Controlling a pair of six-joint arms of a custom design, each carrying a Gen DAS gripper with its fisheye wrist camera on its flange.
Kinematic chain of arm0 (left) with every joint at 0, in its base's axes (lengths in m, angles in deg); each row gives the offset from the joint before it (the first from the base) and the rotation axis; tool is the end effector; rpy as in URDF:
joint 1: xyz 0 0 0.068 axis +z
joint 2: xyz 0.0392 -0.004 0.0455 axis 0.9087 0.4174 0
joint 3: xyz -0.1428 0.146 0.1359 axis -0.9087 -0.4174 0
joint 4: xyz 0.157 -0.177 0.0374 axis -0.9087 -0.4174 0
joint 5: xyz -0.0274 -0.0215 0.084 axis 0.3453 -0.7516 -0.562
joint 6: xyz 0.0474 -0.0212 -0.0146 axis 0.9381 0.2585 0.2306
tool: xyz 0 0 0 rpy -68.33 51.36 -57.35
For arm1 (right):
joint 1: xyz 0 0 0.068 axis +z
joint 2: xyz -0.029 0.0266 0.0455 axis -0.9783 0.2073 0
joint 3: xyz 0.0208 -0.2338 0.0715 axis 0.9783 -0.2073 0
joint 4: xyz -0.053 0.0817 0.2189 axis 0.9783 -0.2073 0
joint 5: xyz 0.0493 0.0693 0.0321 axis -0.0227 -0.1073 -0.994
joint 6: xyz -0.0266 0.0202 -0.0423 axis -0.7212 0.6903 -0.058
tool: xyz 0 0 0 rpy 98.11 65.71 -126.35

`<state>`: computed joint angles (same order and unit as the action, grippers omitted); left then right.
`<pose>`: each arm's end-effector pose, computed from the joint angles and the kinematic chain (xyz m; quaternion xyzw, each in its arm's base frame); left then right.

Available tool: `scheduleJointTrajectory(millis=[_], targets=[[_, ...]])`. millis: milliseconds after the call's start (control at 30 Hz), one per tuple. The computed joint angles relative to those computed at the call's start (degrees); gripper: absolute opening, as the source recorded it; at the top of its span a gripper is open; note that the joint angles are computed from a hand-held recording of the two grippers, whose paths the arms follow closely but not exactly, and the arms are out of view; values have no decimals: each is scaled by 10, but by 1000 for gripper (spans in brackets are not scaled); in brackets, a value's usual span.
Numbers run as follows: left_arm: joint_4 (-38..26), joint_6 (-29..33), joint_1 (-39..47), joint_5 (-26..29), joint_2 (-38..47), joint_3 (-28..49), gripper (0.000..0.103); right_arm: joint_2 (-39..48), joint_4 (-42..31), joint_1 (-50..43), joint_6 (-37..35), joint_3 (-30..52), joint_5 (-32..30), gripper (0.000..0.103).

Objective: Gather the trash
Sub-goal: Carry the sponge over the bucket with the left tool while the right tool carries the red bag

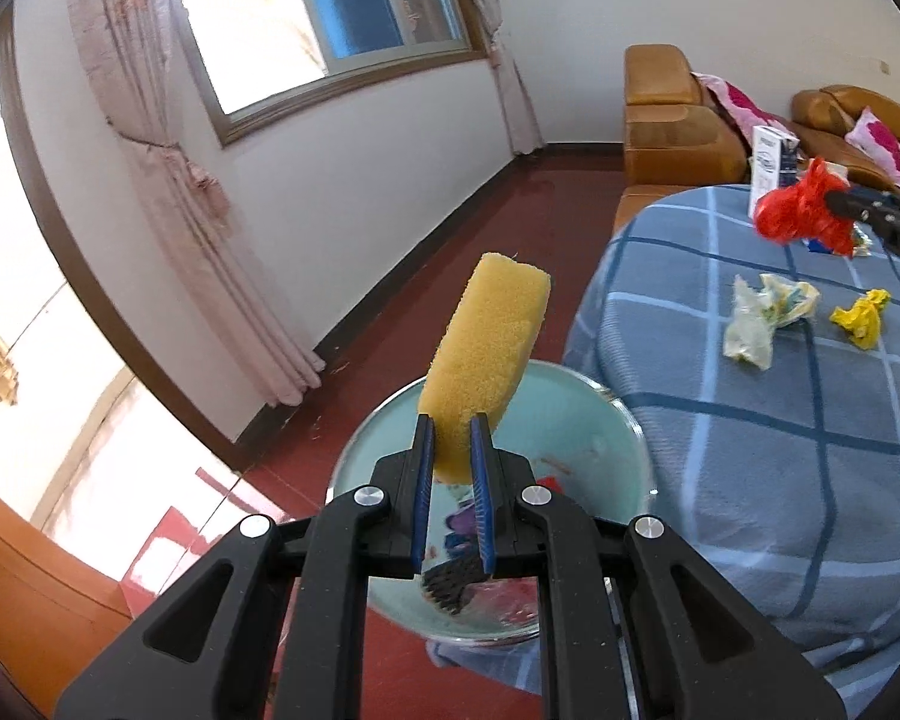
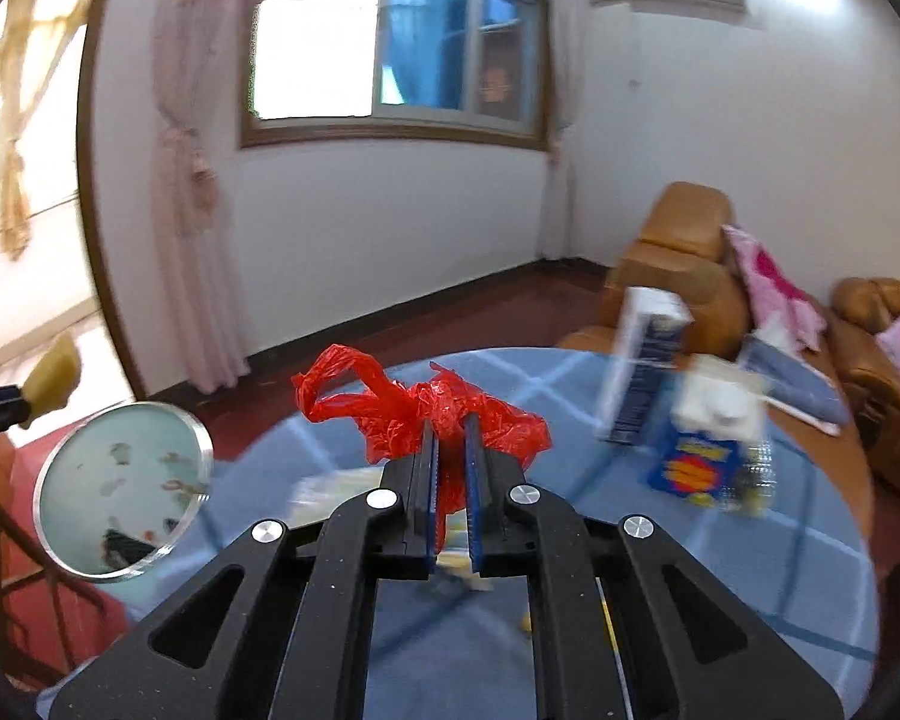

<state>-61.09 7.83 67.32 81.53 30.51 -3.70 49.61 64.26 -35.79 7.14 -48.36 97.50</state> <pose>0.2160 0.0028 0.1623 0.2153 0.8768 0.0437 0.4277 0.1736 0.1272 0.1668 0.0196 0.8648 -0.0306 0.5008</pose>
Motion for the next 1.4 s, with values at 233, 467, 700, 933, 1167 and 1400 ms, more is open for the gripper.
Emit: scheduleJointTrajectory(millis=[233, 467, 700, 933, 1167, 1400], targets=[[1, 17, 75, 39, -3, 7, 12, 145, 83, 26, -17, 77, -39, 8], [3, 26, 118, 67, -29, 1, 12, 258, 99, 40, -34, 172, -71, 8], [-13, 33, 151, 100, -42, 8, 12, 327, 106, 58, -52, 232, -84, 8], [-9, 33, 155, 103, -40, 5, 12, 354, 111, 67, -63, 252, -90, 8], [-12, 31, 147, 94, -41, 5, 12, 362, 116, 73, -74, 255, -97, 8], [-11, 31, 152, 96, -30, 10, 12, 362, 117, 76, -79, 255, -95, 8]])
